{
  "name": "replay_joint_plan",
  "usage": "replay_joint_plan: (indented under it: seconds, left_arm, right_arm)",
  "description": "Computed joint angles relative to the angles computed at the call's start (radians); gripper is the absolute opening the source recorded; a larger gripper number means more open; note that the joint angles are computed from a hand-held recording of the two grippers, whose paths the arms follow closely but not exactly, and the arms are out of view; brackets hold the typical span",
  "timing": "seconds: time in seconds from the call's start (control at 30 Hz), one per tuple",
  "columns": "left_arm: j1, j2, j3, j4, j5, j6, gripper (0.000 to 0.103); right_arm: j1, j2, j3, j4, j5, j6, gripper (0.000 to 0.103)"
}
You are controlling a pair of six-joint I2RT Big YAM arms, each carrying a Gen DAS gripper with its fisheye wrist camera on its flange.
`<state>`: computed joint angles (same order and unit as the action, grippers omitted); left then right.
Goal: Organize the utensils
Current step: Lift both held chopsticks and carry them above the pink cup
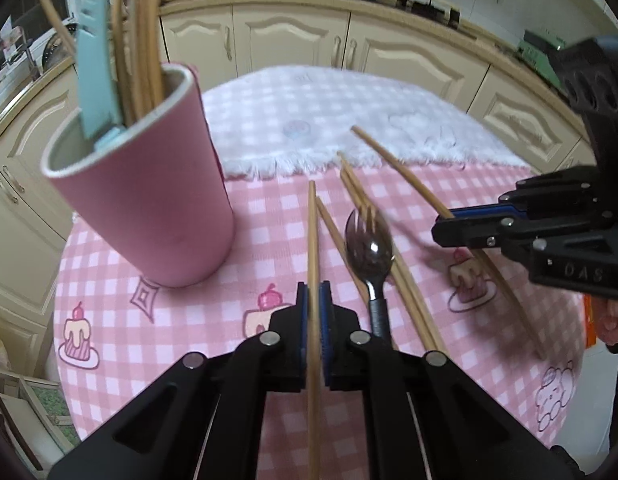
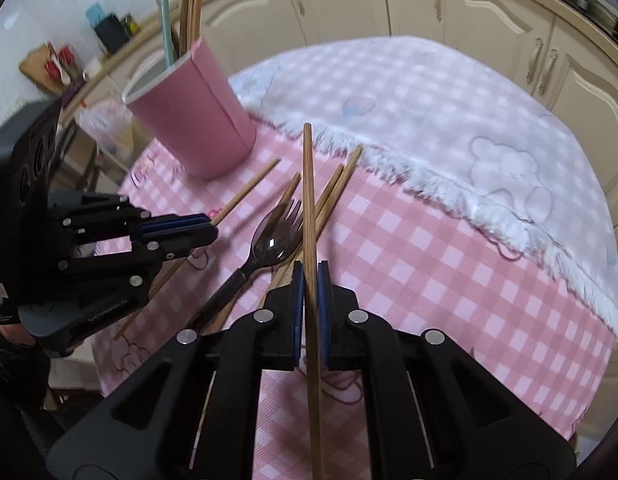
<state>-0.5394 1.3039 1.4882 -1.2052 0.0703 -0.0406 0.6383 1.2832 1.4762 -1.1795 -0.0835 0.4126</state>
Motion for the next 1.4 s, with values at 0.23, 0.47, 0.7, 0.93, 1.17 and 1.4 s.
replay_joint_plan:
  seconds: [0.23, 0.47, 0.7, 0.93, 1.17, 1.4]
  left_arm:
    - [0.019, -0.104, -0.04, 0.132, 0.041, -0.043, 0.005]
    - [0.057, -0.188, -0.061, 0.27, 0.058, -0.08, 0.005]
    - [0.106, -0.248, -0.074, 0.378, 0.047, -0.131, 0.005]
    - [0.156, -0.264, -0.048, 0.445, 0.031, -0.148, 0.005]
    - [0.213, -0.23, 0.024, 0.542, 0.036, -0.152, 0.005]
    - [0.226, -0.168, 0.09, 0.663, 0.031, -0.177, 0.005]
  right_arm:
    - [0.004, -0.089, -0.041, 0.138, 0.021, 0.066, 0.007]
    - [0.028, -0.115, -0.026, 0.22, 0.06, 0.075, 0.007]
    - [0.051, -0.102, 0.03, 0.268, 0.089, 0.065, 0.007]
    - [0.065, -0.059, 0.131, 0.283, 0.107, 0.028, 0.007]
    - [0.074, 0.022, 0.294, 0.278, 0.121, -0.033, 0.007]
    - [0.074, 0.134, 0.492, 0.243, 0.128, -0.073, 0.007]
